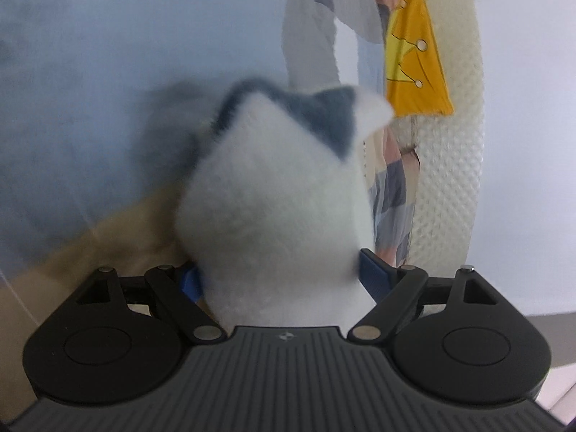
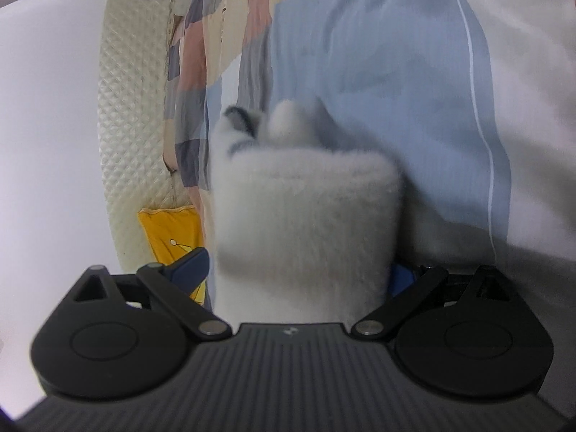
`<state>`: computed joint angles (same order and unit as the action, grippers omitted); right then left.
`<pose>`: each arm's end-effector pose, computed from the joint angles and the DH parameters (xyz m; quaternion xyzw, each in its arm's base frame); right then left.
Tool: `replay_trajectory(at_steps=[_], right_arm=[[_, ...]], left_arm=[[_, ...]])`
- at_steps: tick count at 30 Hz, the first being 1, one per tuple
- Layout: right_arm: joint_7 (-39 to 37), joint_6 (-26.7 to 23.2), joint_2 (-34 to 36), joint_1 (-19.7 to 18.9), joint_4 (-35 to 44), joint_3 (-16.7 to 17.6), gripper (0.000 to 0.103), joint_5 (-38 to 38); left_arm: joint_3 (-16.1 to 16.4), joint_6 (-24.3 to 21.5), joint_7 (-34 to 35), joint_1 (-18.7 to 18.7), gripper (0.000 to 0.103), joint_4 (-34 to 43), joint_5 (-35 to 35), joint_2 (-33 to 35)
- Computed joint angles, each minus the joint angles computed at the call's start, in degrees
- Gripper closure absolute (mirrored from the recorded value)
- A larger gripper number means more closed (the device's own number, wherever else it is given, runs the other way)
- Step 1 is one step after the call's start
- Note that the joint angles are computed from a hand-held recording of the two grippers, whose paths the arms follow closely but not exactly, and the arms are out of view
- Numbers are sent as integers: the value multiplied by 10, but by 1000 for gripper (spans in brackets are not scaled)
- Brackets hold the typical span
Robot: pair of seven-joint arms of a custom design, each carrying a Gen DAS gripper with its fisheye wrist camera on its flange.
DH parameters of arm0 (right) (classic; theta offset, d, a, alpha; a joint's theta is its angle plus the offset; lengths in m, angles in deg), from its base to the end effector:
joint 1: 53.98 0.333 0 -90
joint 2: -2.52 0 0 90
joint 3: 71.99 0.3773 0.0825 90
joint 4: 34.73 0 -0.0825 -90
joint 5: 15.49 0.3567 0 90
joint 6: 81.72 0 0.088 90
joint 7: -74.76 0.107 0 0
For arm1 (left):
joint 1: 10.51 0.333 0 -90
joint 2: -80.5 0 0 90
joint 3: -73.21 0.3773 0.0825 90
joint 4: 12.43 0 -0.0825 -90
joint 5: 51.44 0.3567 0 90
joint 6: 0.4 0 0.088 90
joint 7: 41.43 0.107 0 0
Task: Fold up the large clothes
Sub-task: 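Lift the sweater end with both grippers and fold it over the bundle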
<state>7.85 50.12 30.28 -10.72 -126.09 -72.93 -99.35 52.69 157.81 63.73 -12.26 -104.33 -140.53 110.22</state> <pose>0.5442 0.4704 0.4585 0.1097 0.8260 -0.0369 0.5517 0.6944 -0.1831 0.4451 0.7782 -0.3057 0.4866 0.2532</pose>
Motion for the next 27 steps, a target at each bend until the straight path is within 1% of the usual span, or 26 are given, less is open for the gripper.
replay_trajectory(at_steps=[2, 5, 7, 9, 12, 14, 16, 18, 20, 21, 23, 27], right_arm=[[-16, -5, 5, 0, 9, 2, 3, 11], [-30, 5, -1, -4, 2, 3, 3, 17], [-14, 5, -8, 0, -16, 1, 3, 7], [-6, 12, -9, -7, -19, 0, 3, 2], [-21, 21, -5, -17, -12, 1, 3, 7], [-39, 30, -3, -22, -8, 1, 1, 12], [-65, 38, 2, -27, 1, 1, 2, 20], [-93, 46, 5, -31, 7, 0, 7, 31], [-119, 50, 7, -33, 11, -1, 24, 46], [-136, 53, 6, -35, 11, 0, 27, 55], [-161, 53, 3, -33, 11, -2, 36, 63], [-179, 66, -8, -34, 3, -5, 44, 60]], left_arm=[[2, 3, -3, -1, 16, -1, 5, 0], [4, 12, -23, -3, 16, 11, 24, 10], [2, 25, -55, -11, 16, 27, 49, 22], [-7, 29, -58, -3, 16, 25, 55, 24], [-18, 40, -63, 2, 16, 26, 68, 30], [-25, 47, -65, 7, 16, 21, 74, 28], [-26, 51, -80, 7, 16, 25, 92, 32], [-31, 56, -91, 8, 16, 30, 111, 37], [-36, 63, -94, 8, 16, 32, 135, 40], [-37, 65, -98, 8, 16, 32, 153, 40], [-50, 74, -98, 15, 18, 30, 166, 40], [-68, 80, -109, 29, 23, 29, 196, 43]])
